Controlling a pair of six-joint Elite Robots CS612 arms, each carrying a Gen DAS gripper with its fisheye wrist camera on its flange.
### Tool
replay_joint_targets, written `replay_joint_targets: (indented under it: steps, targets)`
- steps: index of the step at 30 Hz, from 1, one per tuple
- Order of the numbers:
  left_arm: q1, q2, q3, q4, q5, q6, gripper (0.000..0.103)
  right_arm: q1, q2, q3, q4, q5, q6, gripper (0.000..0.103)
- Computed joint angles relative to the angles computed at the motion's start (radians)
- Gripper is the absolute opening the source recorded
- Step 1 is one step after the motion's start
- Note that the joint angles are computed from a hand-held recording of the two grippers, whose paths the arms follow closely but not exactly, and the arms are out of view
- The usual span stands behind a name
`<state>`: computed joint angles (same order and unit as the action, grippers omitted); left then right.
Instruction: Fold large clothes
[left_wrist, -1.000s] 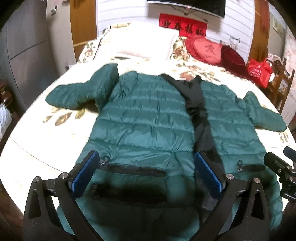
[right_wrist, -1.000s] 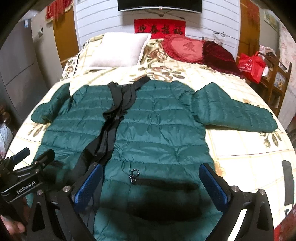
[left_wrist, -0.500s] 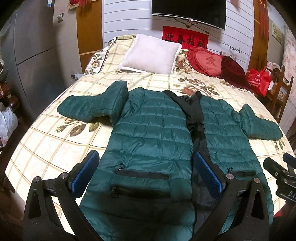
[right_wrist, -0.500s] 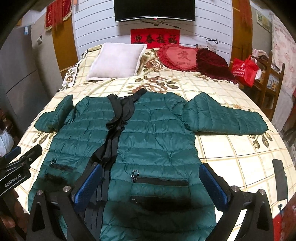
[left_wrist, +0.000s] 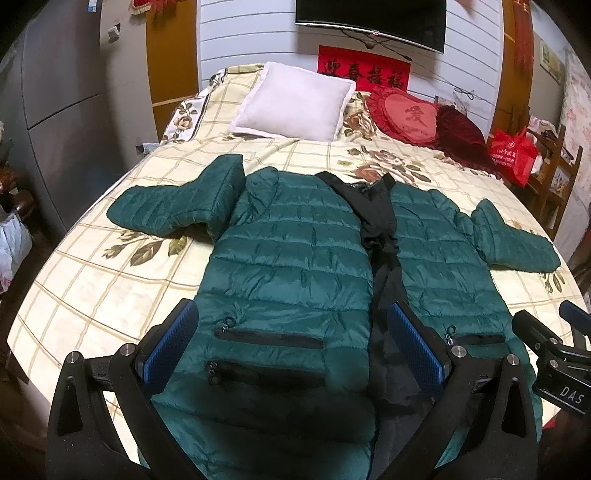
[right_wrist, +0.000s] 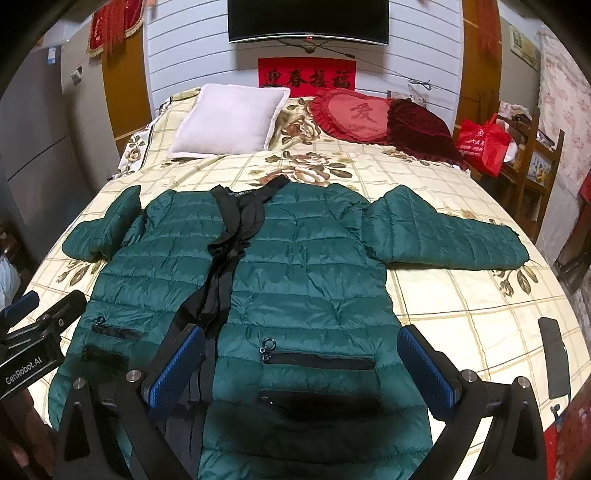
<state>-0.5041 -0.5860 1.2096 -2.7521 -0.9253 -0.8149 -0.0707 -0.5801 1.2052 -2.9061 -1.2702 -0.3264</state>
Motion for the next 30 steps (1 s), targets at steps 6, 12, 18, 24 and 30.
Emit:
replay_joint_targets:
  steps: [6,12,18,24,30]
  targets:
    - [-0.011,-0.009,0.025,-0.012,-0.011,0.006,0.103,-0.006,-0.017,0.037,-0.009,0.007,0.006,0.103]
    - [-0.017,-0.029,0.071,-0.018,-0.027,-0.014,0.103,-0.013,-0.039,0.080,-0.022,0.025,0.020,0.103]
    - [-0.021,-0.051,0.124,-0.046,-0.043,-0.045,0.103,-0.019,-0.063,0.128,-0.033,0.042,0.021,0.103]
    - [-0.032,-0.067,0.162,-0.050,-0.031,-0.041,0.103,-0.019,-0.083,0.172,-0.043,0.050,0.004,0.103]
    - [-0.033,-0.085,0.200,-0.075,-0.034,-0.054,0.103,-0.018,-0.098,0.198,-0.049,0.071,-0.006,0.103]
